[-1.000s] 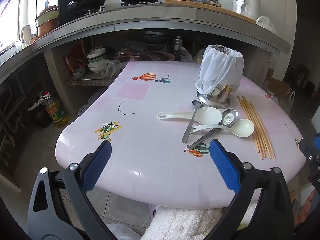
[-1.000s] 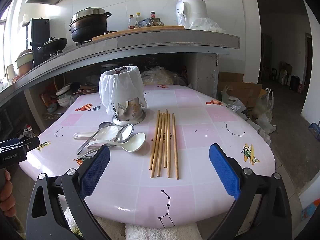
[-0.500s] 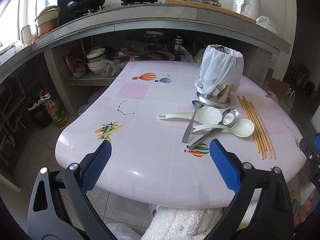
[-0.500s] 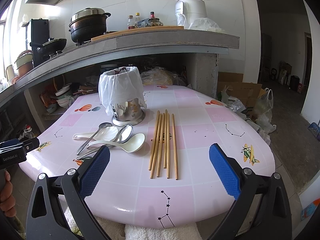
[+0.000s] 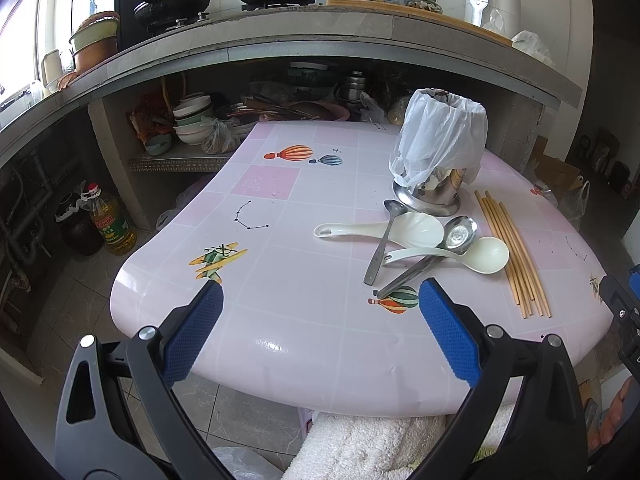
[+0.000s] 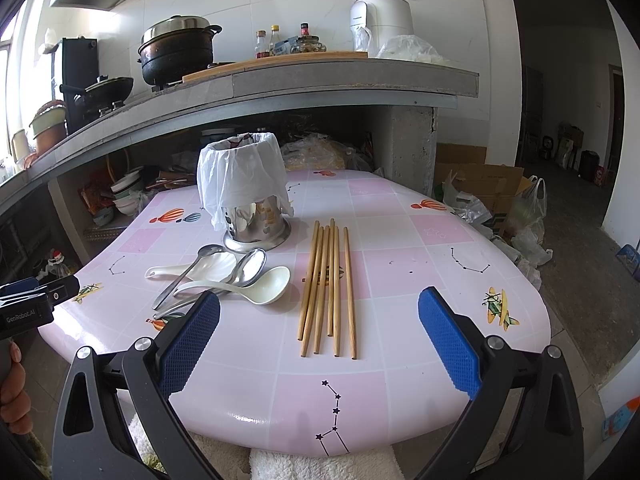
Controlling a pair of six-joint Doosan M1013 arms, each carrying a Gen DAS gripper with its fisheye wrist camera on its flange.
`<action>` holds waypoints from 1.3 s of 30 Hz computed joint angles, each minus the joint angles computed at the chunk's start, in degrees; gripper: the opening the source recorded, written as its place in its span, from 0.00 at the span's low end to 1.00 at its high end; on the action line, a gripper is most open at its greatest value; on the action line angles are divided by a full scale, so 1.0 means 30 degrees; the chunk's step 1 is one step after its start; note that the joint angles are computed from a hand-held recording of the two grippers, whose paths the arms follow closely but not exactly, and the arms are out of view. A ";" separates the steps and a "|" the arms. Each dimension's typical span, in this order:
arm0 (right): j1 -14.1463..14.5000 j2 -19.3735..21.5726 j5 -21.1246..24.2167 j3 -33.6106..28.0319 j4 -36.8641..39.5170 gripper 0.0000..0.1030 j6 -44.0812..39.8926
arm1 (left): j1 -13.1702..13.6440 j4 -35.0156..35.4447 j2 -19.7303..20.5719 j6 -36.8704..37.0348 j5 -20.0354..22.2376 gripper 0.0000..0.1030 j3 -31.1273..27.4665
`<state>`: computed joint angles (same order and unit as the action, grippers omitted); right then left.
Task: Organize utensils
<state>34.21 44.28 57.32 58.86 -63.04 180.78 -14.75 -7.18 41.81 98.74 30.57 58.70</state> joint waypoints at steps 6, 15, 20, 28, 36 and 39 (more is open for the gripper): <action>0.0012 0.0014 0.0033 -0.0072 0.0059 0.94 -0.0062 | 0.0006 -0.0021 0.0004 0.0023 0.0042 0.92 -0.0021; -0.0022 -0.0004 -0.0038 0.0001 0.0049 0.94 -0.0046 | -0.0002 0.0019 0.0015 -0.0026 0.0055 0.92 -0.0029; -0.0019 0.0009 -0.0017 -0.0027 0.0081 0.94 -0.0043 | 0.0007 -0.0035 0.0009 0.0054 0.0039 0.92 -0.0021; -0.0011 -0.0007 -0.0038 -0.0050 0.0133 0.94 -0.0131 | 0.0001 0.0010 0.0013 0.0013 0.0031 0.92 -0.0023; 0.0014 0.0109 -0.0080 -0.0092 0.0141 0.94 -0.0050 | 0.0004 0.0010 0.0075 0.0008 0.0152 0.92 -0.0052; 0.0020 0.0141 -0.0067 -0.0166 0.0264 0.94 -0.0157 | 0.0002 -0.0005 0.0097 0.0102 0.0149 0.92 -0.0052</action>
<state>34.27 44.70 57.12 58.36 -62.25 180.31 -14.75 -7.19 42.10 99.05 31.01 58.54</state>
